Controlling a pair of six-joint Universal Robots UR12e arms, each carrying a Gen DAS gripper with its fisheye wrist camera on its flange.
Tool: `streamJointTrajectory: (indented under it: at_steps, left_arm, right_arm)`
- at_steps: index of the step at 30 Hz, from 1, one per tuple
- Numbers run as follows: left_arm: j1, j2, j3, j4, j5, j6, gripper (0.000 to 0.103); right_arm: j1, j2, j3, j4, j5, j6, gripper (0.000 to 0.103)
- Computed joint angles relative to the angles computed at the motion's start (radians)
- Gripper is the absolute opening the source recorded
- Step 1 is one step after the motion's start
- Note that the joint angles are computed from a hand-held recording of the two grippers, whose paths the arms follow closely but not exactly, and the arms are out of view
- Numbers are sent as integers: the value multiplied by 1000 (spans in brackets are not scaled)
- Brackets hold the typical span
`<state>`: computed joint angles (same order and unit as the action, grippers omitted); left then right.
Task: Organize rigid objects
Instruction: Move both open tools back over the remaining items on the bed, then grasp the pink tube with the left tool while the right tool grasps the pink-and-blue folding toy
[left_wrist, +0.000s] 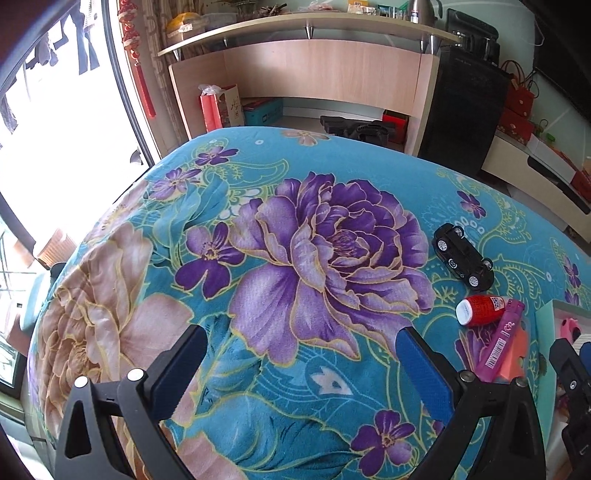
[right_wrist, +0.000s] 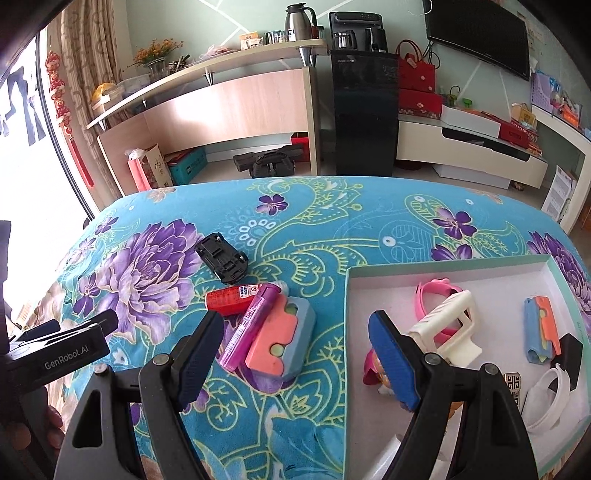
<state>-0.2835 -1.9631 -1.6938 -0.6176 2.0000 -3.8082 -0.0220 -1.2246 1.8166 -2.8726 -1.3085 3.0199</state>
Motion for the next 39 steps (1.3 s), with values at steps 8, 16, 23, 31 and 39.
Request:
streamJointTrajectory:
  at_steps: [8, 16, 23, 31, 39]
  left_arm:
    - [6, -38, 16, 105, -133, 89, 103]
    - [-14, -77, 60, 137, -170, 169, 103]
    - [-23, -107, 96, 108, -208, 227, 90]
    - [-32, -120, 108, 179, -253, 284, 81]
    - [-38, -132, 127, 152, -281, 304, 68]
  right_arm:
    - [-6, 2, -11, 30, -20, 19, 81]
    - [-2, 21, -60, 92, -107, 42, 81]
    - [5, 41, -110, 128, -141, 8, 81]
    - [-18, 31, -97, 146, -123, 97, 81]
    - [-25, 30, -84, 121, -146, 115, 81]
